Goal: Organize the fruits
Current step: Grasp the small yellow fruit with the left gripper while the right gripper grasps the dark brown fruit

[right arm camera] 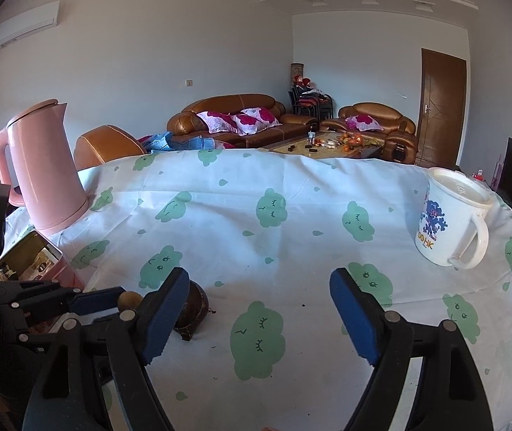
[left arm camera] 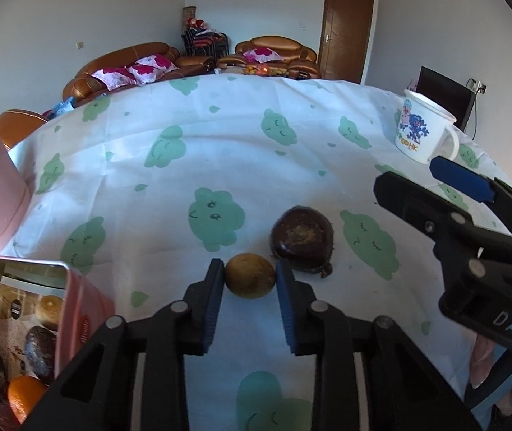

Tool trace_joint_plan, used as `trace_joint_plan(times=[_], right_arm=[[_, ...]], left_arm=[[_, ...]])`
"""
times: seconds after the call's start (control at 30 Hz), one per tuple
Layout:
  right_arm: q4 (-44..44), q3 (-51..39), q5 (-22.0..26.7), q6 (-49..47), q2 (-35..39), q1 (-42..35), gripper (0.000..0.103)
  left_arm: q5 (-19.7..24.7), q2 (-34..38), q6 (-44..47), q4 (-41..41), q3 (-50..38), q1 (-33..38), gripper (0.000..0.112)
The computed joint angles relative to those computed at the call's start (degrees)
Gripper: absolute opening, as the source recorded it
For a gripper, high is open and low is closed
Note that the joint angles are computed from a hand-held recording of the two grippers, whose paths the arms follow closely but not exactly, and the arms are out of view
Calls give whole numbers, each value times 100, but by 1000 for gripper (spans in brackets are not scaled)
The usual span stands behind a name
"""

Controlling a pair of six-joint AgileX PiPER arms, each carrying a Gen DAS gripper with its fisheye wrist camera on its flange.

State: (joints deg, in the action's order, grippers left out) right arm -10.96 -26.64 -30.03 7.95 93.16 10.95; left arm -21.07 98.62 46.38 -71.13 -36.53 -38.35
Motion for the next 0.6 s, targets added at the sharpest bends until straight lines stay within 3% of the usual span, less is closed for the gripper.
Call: trace_joint_plan(times=[0.07, 0.23, 0.43, 0.6], right_arm=[[-270, -91, 68, 250, 62, -37, 82], [-753, -505, 582, 705, 291, 151, 82], [-107, -934, 1231, -13, 581, 611, 81], [-1685, -1235, 1582, 1441, 788, 548, 71]], left_arm=[[-241, -48, 90, -139, 61, 16, 31], [-148, -147, -619, 502, 219, 365, 31], [-254, -222, -955, 744, 339, 417, 31], [-336, -239, -966, 707, 364, 416, 31]])
